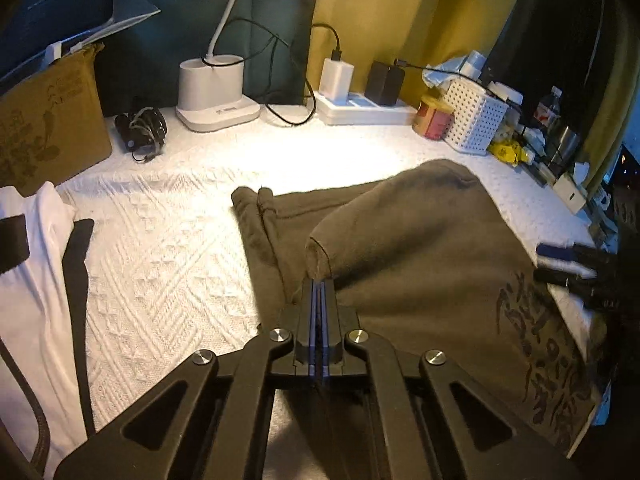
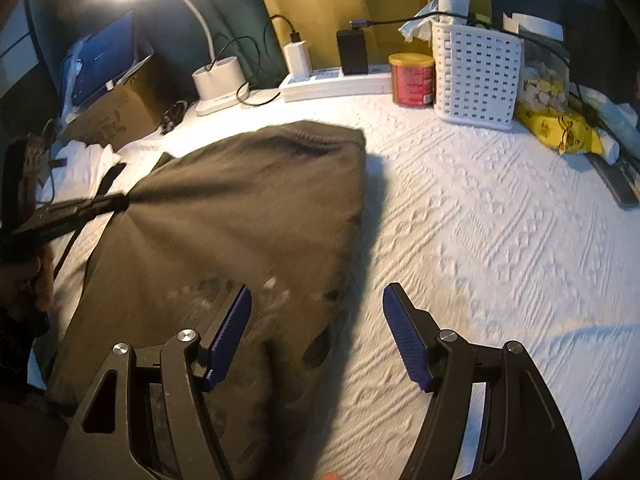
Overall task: Fold small clothes
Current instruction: 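Pinch the folded shirt edge with the left tool while the right tool grips the collar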
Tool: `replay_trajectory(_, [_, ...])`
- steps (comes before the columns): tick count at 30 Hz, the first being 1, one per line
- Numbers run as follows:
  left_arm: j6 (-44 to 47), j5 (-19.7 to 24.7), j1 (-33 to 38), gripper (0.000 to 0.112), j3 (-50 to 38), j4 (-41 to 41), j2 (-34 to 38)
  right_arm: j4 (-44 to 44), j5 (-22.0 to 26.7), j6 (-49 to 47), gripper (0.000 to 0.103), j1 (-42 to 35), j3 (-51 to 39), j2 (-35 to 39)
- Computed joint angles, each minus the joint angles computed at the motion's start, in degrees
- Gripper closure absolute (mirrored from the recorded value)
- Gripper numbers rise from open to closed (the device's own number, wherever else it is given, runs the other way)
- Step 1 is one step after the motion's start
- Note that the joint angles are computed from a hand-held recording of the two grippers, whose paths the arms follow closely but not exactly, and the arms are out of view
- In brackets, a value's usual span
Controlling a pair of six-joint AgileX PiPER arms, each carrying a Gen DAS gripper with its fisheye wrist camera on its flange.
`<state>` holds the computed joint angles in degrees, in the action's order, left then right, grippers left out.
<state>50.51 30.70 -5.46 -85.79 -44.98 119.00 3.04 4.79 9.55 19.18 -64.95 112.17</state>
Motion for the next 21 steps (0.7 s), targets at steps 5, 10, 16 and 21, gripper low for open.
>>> replay_trajectory(5, [0.05, 1.05, 0.32, 0.112, -0.58, -0.23, 0.48, -2.58, 1.65, 3.3, 0.032, -2.06, -6.3, 3.09])
replay_trajectory(10, [-0.34, 1.34, 0.24, 0.112, -0.93, 0.58, 0.88, -0.23, 3.35, 1.43, 0.055, -3.03, -14.87, 7.9])
replay_trajectory(16, [-1.75, 2.43, -0.05, 0.112, -2.43, 2.57, 1.81, 17.25, 8.83, -14.38, 0.084, -5.18, -26.25, 15.56])
replay_trajectory(21, [-1.63, 3.53, 0.37, 0.112, -3.22, 1.89, 2.37, 18.32, 11.38, -15.81, 0.088, -5.7, -31.61, 19.07])
